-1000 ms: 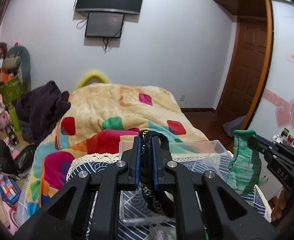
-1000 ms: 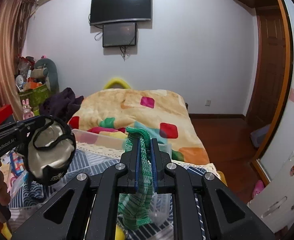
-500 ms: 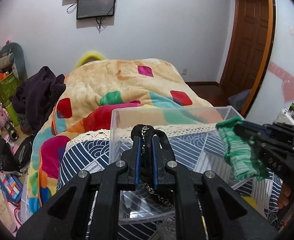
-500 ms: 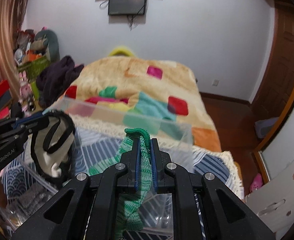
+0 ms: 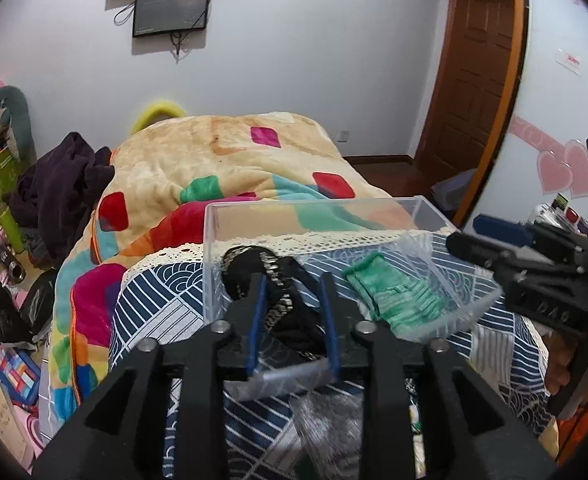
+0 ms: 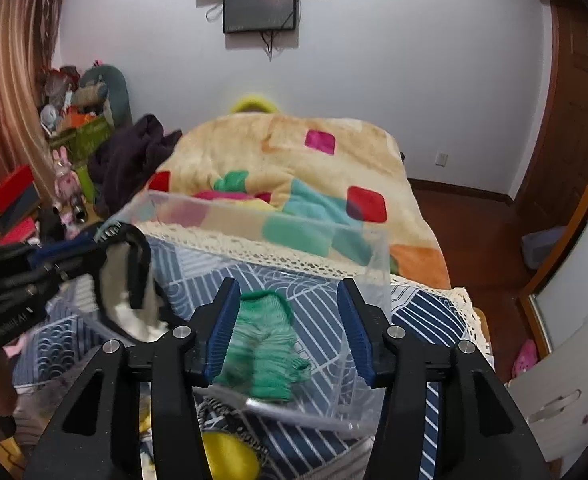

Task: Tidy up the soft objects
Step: 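Lift both held items over the clear box and open both tools inside it, then grasp the yellow felt ball with the right tool while the left grasps the plastic bag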

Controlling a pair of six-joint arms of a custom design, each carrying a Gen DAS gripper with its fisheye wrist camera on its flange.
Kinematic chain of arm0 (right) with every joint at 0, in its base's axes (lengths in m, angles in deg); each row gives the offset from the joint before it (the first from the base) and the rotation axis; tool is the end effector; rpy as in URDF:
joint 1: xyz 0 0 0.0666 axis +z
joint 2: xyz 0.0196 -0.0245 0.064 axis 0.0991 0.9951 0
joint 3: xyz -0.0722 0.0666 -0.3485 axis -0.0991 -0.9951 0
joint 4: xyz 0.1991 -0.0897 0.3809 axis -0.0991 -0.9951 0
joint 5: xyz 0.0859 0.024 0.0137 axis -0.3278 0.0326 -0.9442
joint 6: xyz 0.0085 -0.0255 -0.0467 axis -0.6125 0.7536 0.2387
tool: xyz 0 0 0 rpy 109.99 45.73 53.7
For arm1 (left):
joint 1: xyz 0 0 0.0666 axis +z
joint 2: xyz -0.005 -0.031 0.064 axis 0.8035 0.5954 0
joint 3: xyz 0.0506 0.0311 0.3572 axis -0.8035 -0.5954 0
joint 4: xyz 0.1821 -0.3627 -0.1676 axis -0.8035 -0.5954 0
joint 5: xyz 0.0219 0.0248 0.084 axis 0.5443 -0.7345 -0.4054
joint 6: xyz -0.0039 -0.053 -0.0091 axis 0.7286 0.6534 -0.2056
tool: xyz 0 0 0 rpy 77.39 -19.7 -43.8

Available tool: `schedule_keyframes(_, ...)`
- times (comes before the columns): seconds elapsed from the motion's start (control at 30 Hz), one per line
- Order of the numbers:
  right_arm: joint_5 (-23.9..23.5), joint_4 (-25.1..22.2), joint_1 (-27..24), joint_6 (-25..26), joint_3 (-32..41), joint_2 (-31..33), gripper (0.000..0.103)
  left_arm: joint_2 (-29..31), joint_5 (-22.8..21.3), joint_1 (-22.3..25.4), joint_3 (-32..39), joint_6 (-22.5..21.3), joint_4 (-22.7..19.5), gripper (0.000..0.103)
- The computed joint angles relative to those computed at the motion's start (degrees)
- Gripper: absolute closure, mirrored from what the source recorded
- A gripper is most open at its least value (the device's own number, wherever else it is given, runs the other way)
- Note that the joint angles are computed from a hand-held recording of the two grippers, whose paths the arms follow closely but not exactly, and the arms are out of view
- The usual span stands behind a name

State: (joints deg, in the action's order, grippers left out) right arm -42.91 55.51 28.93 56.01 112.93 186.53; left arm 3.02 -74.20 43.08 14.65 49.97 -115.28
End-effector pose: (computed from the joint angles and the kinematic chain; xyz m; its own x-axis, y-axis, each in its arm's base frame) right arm 0.5979 0.2558 0.3103 -0.5571 -0.2392 -0.7953 -0.3862 0.9224 -0.0069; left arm 0.5485 -0.1028 0.3366 -0.6174 0.0184 -0.7864 0.1613 0.9815 -0.1036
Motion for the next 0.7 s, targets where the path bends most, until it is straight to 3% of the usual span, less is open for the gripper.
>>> schedule_keyframes(0.23,0.43,7.38,0.44,0.04,-7.39,-6.41,0.033,-4.8,-1.1,-1.11,-3.99,-1.24,1.6,0.036)
schedule_keyframes(0.43,-0.7,10.22,0.55,-0.09,-11.51,-9.11,0.029,-8.5,-2.98,-2.39,-8.0,-1.86,2.38,0.005)
schedule_keyframes(0.7,-2.7,9.32,0.64,-1.22,-13.36,-8.23,0.028,-9.73,-2.59,-3.39,-11.18,-1.44,1.33,0.005)
